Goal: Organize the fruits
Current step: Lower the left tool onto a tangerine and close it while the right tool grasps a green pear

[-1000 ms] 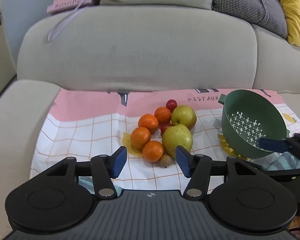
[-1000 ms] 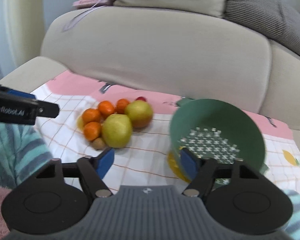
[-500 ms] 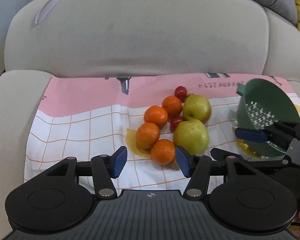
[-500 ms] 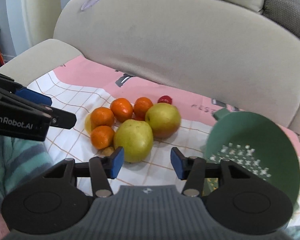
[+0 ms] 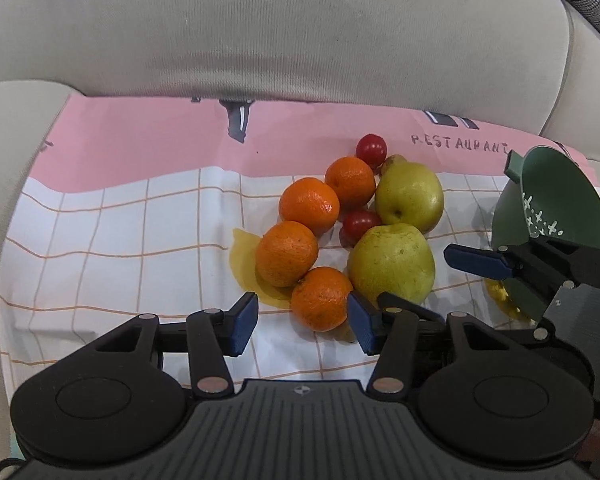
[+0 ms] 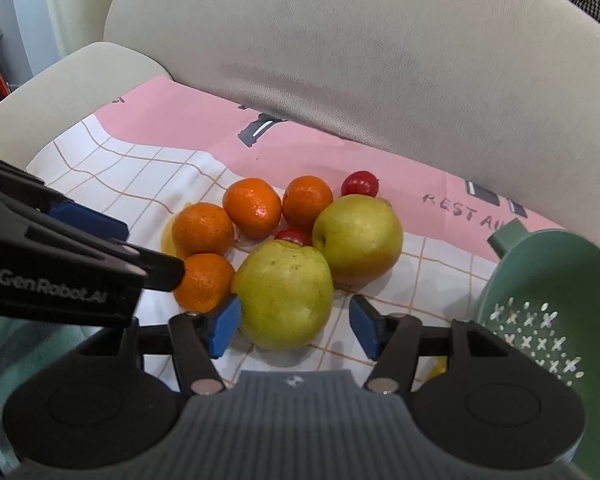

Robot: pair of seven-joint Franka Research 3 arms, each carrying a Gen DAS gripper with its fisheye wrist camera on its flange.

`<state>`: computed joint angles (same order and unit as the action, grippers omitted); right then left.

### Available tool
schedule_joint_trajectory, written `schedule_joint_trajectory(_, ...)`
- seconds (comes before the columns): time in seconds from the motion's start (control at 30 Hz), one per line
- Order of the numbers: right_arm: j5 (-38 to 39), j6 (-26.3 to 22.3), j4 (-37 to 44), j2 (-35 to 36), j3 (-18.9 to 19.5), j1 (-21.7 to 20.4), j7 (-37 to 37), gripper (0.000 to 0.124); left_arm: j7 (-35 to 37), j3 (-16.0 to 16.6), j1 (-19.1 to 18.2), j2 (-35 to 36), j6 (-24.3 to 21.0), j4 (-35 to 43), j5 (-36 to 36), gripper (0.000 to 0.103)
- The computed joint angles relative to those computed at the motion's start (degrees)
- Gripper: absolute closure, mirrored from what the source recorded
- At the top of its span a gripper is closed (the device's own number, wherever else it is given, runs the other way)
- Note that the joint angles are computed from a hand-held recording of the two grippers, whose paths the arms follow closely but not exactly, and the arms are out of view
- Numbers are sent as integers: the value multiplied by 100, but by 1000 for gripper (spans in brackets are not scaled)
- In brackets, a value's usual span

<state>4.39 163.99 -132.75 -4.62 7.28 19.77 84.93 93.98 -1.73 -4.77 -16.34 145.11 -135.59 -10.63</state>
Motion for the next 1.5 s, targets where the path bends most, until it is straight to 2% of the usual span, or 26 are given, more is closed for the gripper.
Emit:
schedule_joint_trajectory(0.3, 515, -180, 162, 182, -44, 91, -312, 64, -2, -22, -4, 109, -116, 49, -135, 44)
schedule_joint_trajectory(0.57, 659, -241, 114, 101, -64, 90, -424, 65, 75, -5, -16, 175, -196, 91, -389, 44)
schedule_joint_trajectory(0.8, 168, -324, -11, -48, -8, 23, -258, 66, 178, 33, -16, 269, -330, 146, -792, 44)
schedule_joint_trajectory(1.33, 720, -372, 172, 143, -75, 75, -785, 63, -233, -141, 145, 688, -353, 378, -755, 44)
schedule_joint_trajectory(1.43, 838, -404, 207, 167, -83, 81, -851, 62, -120, -112, 137, 700, -350, 382, -962, 52)
schedule_joint_trajectory(1.5, 846, -383, 199, 159, -81, 80, -881, 63, -104, -127, 147, 681, -342, 368, -973, 53)
